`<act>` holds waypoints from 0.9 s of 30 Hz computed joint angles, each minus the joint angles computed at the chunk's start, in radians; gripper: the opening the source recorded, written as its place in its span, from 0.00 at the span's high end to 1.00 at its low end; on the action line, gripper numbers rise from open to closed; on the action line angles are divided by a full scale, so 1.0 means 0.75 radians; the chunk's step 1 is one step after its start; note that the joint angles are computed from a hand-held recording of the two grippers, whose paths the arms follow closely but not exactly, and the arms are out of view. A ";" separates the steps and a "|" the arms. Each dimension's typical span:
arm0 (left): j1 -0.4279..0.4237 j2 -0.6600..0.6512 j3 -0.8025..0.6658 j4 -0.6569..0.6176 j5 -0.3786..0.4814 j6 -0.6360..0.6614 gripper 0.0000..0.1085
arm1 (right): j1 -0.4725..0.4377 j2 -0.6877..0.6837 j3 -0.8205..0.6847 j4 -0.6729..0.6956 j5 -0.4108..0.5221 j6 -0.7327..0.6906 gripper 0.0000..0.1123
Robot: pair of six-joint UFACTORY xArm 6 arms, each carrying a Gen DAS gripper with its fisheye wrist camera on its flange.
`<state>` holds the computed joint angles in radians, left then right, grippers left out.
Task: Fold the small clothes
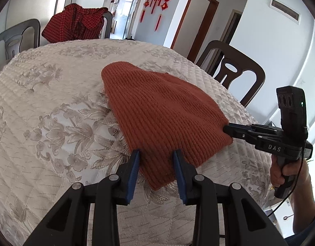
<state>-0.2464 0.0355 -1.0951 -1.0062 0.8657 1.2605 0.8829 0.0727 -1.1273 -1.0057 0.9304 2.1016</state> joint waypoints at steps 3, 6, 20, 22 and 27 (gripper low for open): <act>0.009 0.012 -0.009 0.011 0.014 -0.041 0.64 | 0.002 0.007 -0.006 0.005 0.010 -0.019 0.87; 0.011 -0.012 0.005 0.014 -0.002 -0.053 0.65 | 0.005 -0.010 0.012 -0.011 -0.005 0.028 0.87; -0.020 0.000 -0.056 -0.024 -0.140 -0.099 0.64 | 0.002 -0.088 0.067 -0.177 -0.010 0.260 0.61; -0.025 0.016 -0.070 -0.022 -0.148 -0.111 0.60 | -0.016 -0.095 0.081 -0.187 -0.039 0.282 0.61; -0.036 0.068 -0.120 -0.009 -0.154 -0.147 0.58 | -0.064 -0.106 0.111 -0.202 -0.112 0.313 0.61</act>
<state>-0.2733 0.0865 -1.1848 -1.0128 0.7501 1.1500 0.8348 -0.0067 -1.0443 -1.1569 0.8467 2.3367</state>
